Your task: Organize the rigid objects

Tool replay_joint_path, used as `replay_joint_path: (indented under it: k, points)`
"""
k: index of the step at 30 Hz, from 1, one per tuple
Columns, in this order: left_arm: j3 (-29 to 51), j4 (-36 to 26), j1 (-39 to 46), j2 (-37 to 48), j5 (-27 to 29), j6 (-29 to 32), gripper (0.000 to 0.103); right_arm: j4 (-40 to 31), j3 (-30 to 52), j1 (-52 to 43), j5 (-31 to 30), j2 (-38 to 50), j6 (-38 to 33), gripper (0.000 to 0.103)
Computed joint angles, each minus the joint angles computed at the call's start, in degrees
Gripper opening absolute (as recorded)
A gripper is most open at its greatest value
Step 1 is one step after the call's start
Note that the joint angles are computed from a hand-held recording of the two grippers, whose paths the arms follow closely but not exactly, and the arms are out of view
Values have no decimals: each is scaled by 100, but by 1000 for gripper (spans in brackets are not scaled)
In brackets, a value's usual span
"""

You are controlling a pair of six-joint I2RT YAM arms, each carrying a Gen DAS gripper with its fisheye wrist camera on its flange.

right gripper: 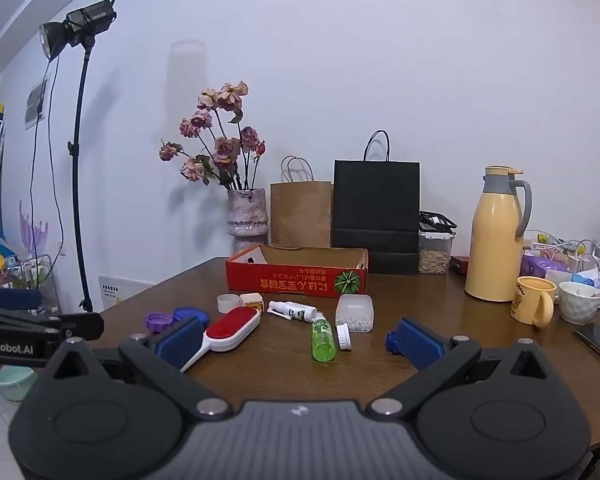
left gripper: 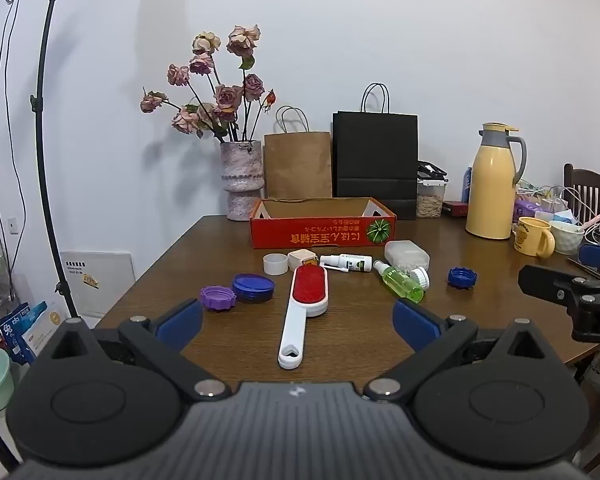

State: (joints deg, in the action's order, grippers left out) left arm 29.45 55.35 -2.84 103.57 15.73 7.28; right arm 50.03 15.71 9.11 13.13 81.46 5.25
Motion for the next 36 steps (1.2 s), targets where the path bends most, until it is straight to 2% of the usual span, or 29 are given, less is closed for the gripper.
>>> replay_joint_path:
  k: [36]
  points:
    - [-22,4,-36,-18,-20,-55,103,126,-19,70,84,119,-22,103]
